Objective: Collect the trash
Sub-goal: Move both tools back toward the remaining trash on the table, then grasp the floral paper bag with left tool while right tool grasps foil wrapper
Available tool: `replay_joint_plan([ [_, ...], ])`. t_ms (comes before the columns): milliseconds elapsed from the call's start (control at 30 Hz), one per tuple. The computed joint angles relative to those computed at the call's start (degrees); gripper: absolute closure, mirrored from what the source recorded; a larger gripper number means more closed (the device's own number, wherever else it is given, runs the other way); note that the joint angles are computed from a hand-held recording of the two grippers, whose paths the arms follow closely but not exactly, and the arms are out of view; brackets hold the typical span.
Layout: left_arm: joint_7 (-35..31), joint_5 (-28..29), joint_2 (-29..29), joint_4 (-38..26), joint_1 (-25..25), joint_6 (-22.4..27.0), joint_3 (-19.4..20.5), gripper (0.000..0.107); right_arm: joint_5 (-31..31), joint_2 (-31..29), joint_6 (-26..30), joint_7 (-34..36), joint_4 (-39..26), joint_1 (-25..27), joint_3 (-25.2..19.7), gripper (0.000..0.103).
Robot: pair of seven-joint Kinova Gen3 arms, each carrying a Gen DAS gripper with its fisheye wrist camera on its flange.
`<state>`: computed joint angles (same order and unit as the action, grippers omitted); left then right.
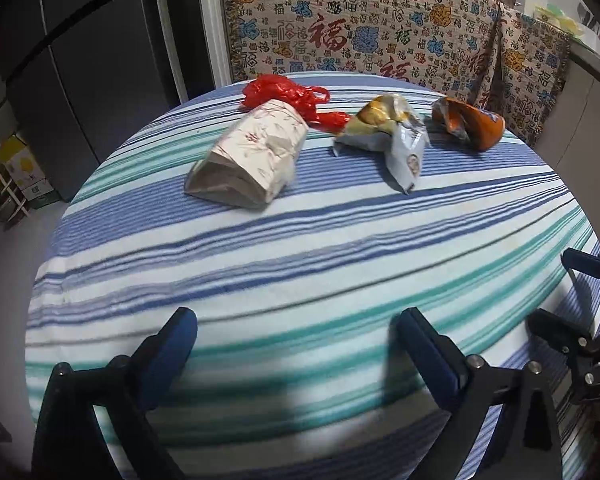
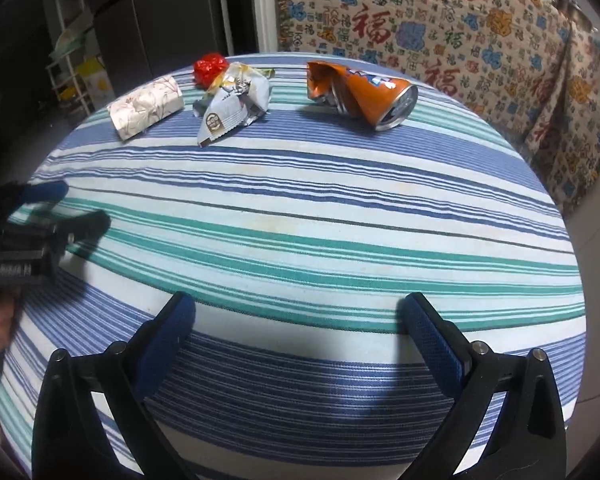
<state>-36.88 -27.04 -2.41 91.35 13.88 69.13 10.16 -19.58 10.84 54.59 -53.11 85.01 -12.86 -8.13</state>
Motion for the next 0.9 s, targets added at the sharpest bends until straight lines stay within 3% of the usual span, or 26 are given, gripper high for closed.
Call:
replay_joint_plan([
  [167, -11.7, 6.8, -3.3, 0.5, 1.9, -6.0, -11.7, 0.005, 0.5, 0.4, -0.4, -0.4, -0.3, -0.4, -0.1, 0.000],
  [267, -18.6, 11.8, -4.9, 0.3, -2.9, -10.3, -12.7, 0.005, 0.4, 0.4, -0.4, -0.3, -0.2, -0.3, -0.1, 0.000],
  [367, -25.6, 15.4, -2.3, -2.2, -2.1, -11.2, -15.9, 0.005, 0.3, 0.4, -0.4, -0.1, -0.2, -0.2, -0.1, 0.000],
  [433, -30.3, 14.5, 0.2, -4.6, -4.2, -9.8, -13.8, 0.005, 0.3, 0.4, -0.4, -0.1, -0.2, -0.2, -0.2, 0.000],
  [533, -35.1, 16.3, 2.7, -7.1, -11.4, -9.1, -8.0, 0.005, 0.2, 0.4, -0.4, 0.0, -0.2, -0.2, -0.2, 0.000],
  [667, -37.6, 18.7, 4.9, -8.3, -12.6, -9.4, -8.4, 0.007, 0.2, 0.5, -0.4, 0.1, -0.2, -0.1, -0.2, 0.000],
  [700, -38.0, 19.3, 4.8, -7.9, -12.8, -10.1, -8.6, 0.014, 0.2, 0.5, -0.4, 0.1, -0.2, -0.1, -0.2, 0.000],
  [733, -37.5, 19.4, 4.9, -7.7, -13.2, -10.5, -8.3, 0.029, 0.2, 0.5, -0.4, 0.1, -0.2, -0.1, -0.2, 0.000],
  [800, -34.9, 16.9, 4.5, -7.1, -11.6, -11.0, -8.7, 0.044, 0.1, 0.5, -0.4, 0.2, -0.2, -0.1, -0.2, 0.000],
  [900, -30.6, 15.0, 3.2, -5.7, -11.1, -11.4, -7.7, 0.046, 0.1, 0.5, -0.4, 0.2, -0.2, -0.1, -0.2, 0.000],
])
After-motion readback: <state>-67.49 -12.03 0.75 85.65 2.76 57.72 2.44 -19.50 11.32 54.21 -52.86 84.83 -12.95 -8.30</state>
